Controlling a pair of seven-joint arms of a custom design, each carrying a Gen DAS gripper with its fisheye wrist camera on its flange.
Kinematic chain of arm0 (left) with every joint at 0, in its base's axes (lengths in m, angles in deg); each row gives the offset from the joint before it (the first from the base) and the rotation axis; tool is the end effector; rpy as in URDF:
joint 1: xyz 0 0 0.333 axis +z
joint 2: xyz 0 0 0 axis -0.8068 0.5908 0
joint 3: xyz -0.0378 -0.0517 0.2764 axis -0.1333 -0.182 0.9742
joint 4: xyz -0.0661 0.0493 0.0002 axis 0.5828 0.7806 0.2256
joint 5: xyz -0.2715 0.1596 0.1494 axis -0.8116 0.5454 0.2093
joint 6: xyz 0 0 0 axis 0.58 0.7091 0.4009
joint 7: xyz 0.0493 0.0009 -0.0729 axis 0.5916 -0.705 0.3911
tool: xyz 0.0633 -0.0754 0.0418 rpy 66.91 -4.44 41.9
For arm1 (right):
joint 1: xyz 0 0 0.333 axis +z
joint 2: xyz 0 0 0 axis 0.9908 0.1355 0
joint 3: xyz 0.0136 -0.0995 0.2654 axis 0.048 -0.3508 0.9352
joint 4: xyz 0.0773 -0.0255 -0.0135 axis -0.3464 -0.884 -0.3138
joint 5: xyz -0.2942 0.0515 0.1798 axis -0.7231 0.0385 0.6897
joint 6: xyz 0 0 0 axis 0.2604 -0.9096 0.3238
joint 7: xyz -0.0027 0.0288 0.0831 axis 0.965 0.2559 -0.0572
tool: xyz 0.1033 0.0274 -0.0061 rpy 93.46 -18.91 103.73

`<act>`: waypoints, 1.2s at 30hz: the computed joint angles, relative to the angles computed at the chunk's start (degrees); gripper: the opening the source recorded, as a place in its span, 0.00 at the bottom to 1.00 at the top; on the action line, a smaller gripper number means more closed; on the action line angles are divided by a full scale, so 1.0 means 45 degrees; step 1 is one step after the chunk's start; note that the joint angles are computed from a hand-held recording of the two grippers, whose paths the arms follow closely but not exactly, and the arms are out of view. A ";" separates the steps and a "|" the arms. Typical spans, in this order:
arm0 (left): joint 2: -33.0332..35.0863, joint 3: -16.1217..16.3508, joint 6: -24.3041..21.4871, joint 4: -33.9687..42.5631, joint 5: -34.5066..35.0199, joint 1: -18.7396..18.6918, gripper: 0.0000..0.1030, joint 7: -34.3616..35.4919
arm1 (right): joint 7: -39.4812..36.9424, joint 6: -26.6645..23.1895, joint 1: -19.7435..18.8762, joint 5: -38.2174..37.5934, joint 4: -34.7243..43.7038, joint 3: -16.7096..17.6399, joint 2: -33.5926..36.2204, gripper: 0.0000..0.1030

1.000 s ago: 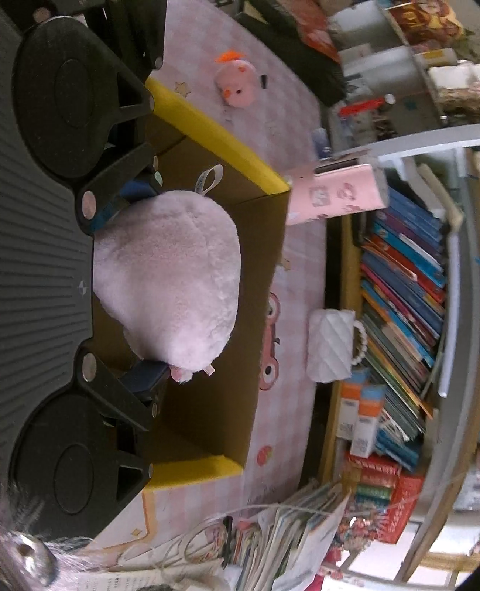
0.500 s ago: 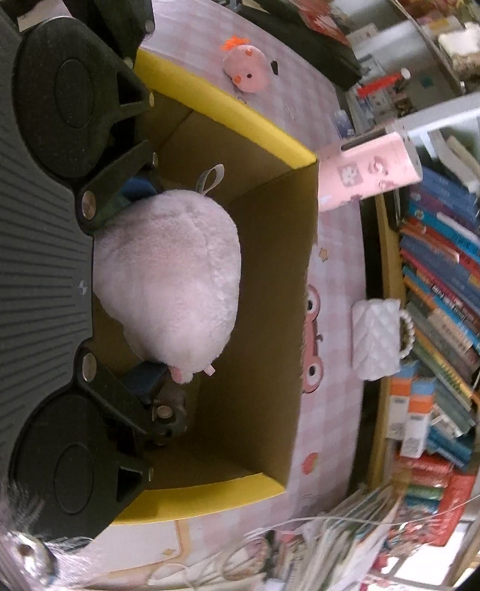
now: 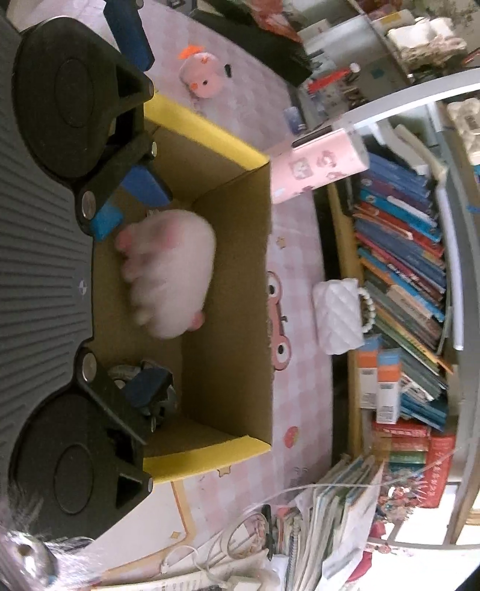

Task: Organize objects
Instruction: 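Lower the tube and pig into the box and open both grippers, then withdraw both tools from the box toward the small pink toy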

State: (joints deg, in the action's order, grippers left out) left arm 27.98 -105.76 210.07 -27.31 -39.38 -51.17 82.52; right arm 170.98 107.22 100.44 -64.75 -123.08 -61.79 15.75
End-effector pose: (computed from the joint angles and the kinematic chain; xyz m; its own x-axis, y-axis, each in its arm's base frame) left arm 0.6104 -0.0759 0.4704 -0.4221 -0.9060 -0.0313 -0.4943 0.2590 -0.8298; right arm 0.6814 0.2355 0.4812 0.0295 -0.9880 -0.1517 -0.7158 0.0850 -0.6931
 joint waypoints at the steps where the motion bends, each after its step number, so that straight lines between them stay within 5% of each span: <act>1: -0.0094 -0.0151 0.0087 -0.0082 -0.0361 0.0153 0.78 0.0292 | 0.0342 0.0334 0.0172 -0.0224 -0.0485 -0.0214 -0.0300 0.92; 8: -0.0836 -0.0286 0.0465 -0.0637 -0.3318 0.0483 0.80 0.2561 | 0.4769 0.2507 0.2235 -0.4551 -0.3677 -0.2631 -0.2339 0.92; 15: -0.1480 0.0561 0.0040 -0.1167 -0.5091 0.0144 0.80 0.3903 | 1.0153 0.1976 0.4079 -0.9639 -0.5404 -0.4145 -0.3905 0.90; 24: -0.2405 0.1624 -0.1117 -0.2173 -0.5580 0.0009 0.80 0.4400 | 1.3059 -0.0702 0.4485 -1.1963 -0.6725 -0.3017 -0.5331 0.90; 36: -0.3687 0.2766 -0.2748 -0.4056 -0.3613 0.0308 0.81 0.3394 | 1.3041 -0.2998 0.3761 -1.0621 -0.7102 -0.0259 -0.5450 0.89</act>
State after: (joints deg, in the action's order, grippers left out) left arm 11.39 -93.31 197.70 -45.56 -55.64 -49.78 97.80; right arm 229.67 93.73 117.37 -112.54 -155.04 -62.96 -8.78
